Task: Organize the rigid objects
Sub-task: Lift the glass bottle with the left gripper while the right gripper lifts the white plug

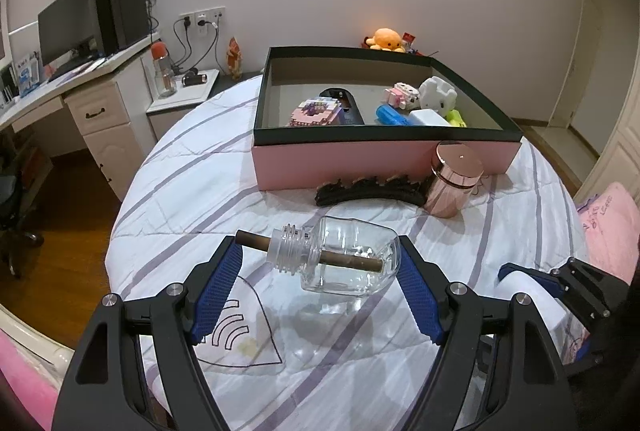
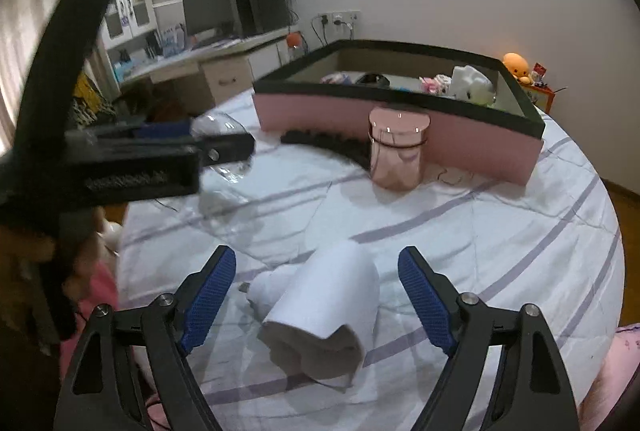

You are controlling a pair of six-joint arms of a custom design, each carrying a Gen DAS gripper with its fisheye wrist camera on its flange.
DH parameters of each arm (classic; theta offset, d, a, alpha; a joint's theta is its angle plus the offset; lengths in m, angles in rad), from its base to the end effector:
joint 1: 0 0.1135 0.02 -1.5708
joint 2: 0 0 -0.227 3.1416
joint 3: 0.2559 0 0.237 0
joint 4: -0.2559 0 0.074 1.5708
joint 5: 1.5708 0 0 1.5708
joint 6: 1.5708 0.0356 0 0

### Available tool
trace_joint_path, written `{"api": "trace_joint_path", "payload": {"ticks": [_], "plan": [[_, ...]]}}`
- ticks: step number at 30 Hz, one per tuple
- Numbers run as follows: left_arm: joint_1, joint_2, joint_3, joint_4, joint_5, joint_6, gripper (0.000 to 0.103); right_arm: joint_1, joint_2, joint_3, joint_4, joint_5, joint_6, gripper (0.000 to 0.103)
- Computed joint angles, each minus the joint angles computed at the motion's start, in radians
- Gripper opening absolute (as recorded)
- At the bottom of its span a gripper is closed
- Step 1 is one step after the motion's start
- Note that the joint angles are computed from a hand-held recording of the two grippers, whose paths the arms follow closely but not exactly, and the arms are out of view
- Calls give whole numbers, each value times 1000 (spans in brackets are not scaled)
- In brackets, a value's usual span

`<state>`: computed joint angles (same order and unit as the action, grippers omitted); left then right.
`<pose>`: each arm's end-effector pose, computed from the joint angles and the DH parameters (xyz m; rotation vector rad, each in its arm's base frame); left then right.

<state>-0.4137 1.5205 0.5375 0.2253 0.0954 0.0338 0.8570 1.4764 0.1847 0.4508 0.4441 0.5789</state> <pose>0.2414 -0.1097 0.1075 0.5669 2.2741 -0.3003 0.1361 0.1338 0.0565 -0.1227 2.3131 0.1876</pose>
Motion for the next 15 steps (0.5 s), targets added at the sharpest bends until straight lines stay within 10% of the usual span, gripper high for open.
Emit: {"api": "trace_joint_path", "payload": {"ticks": [15], "plan": [[-9, -3, 17, -10, 10, 5, 78, -221, -121, -38, -46, -48, -83, 65]]}}
